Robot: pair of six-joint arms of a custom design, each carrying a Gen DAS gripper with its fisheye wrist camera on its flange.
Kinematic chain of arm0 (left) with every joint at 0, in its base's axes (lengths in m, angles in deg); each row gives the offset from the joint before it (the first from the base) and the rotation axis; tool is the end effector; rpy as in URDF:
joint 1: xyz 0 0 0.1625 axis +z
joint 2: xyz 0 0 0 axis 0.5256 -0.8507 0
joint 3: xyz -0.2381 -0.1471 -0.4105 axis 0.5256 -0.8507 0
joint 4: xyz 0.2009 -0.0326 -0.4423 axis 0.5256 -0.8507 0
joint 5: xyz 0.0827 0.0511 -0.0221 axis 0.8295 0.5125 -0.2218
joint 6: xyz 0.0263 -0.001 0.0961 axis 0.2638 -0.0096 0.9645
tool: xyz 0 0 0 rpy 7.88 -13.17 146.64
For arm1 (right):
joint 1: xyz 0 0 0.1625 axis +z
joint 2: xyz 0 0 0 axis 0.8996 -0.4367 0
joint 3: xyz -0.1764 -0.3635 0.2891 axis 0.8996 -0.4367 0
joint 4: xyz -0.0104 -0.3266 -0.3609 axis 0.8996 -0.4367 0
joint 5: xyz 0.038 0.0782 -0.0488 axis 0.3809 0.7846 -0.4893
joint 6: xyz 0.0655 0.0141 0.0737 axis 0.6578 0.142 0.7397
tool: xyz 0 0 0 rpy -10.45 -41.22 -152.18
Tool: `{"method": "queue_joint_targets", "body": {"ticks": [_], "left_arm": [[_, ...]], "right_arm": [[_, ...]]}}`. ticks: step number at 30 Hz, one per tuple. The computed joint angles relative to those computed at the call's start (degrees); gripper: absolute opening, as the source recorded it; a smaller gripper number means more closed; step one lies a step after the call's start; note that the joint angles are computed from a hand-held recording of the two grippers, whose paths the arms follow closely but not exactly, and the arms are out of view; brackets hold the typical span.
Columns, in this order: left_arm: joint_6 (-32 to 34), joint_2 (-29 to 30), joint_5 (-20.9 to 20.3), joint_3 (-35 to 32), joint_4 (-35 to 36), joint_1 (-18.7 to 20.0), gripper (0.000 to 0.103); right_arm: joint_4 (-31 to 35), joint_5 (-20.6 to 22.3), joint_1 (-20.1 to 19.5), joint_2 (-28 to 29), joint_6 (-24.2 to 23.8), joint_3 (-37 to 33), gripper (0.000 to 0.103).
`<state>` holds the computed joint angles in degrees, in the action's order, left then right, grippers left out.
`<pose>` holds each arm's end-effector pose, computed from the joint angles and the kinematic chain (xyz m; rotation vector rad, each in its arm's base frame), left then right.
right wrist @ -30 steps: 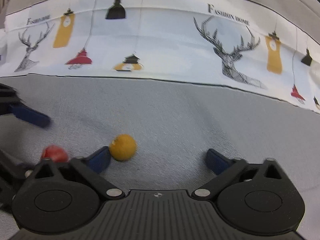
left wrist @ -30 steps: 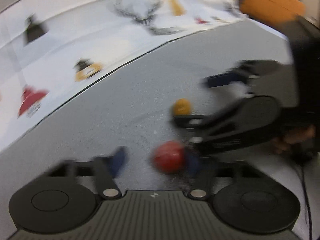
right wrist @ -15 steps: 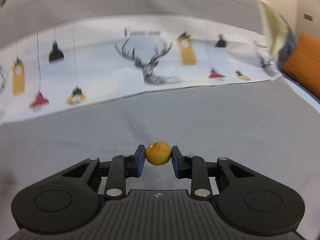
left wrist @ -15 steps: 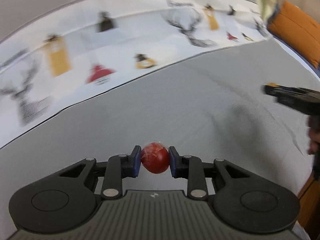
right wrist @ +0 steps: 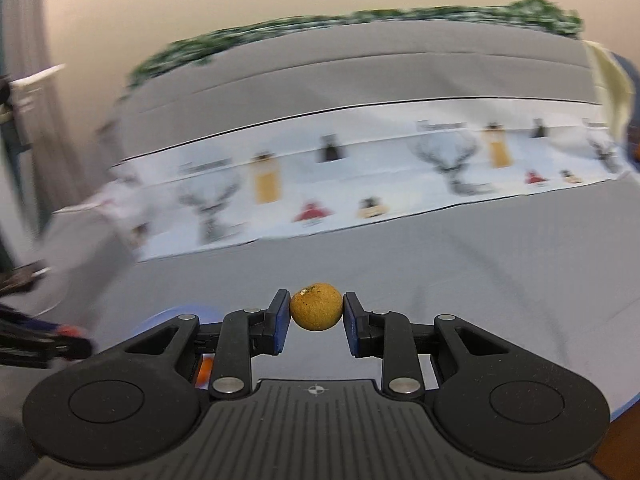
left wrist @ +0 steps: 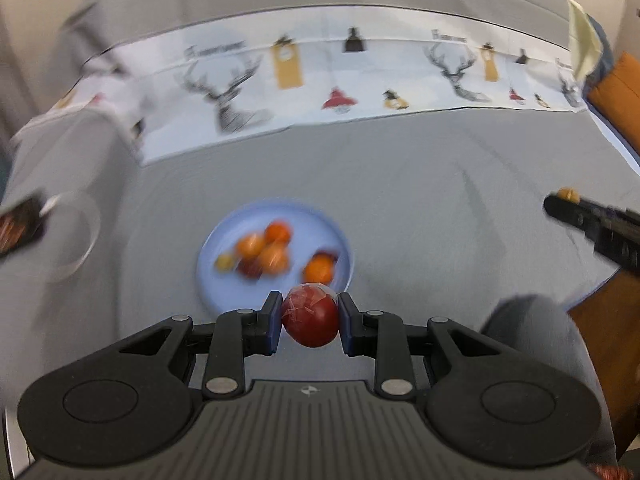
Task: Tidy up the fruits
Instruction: 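Carry the tomato and yellow fruit to the blue plate and open both tools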
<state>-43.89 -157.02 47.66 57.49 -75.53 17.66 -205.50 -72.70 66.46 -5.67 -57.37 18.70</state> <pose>-0.1425 -0.4978 0.5299 0.3774 2.2161 -0.7133 0.5120 -0.4929 0.0813 0.5072 -2.4404 1.2052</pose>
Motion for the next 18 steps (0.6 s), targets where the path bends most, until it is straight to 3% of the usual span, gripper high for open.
{"method": "queue_joint_targets", "body": {"ticks": [7, 14, 18], "left_arm": [[-18.1, -10.0, 3.6, 2.6, 19.1, -5.1, 0.032], [-25.1, -15.8, 2.6, 3.8, 25.0, -9.2, 0.032], [-25.8, -16.9, 1.7, 3.7, 25.2, -10.2, 0.032]], "right_arm": [[15.5, 4.5, 6.2, -0.3, 8.7, -0.2, 0.03], [22.1, 2.3, 10.2, 0.1, 11.4, -1.6, 0.03], [22.7, 0.2, 12.4, 0.2, 10.7, -1.3, 0.03]]}}
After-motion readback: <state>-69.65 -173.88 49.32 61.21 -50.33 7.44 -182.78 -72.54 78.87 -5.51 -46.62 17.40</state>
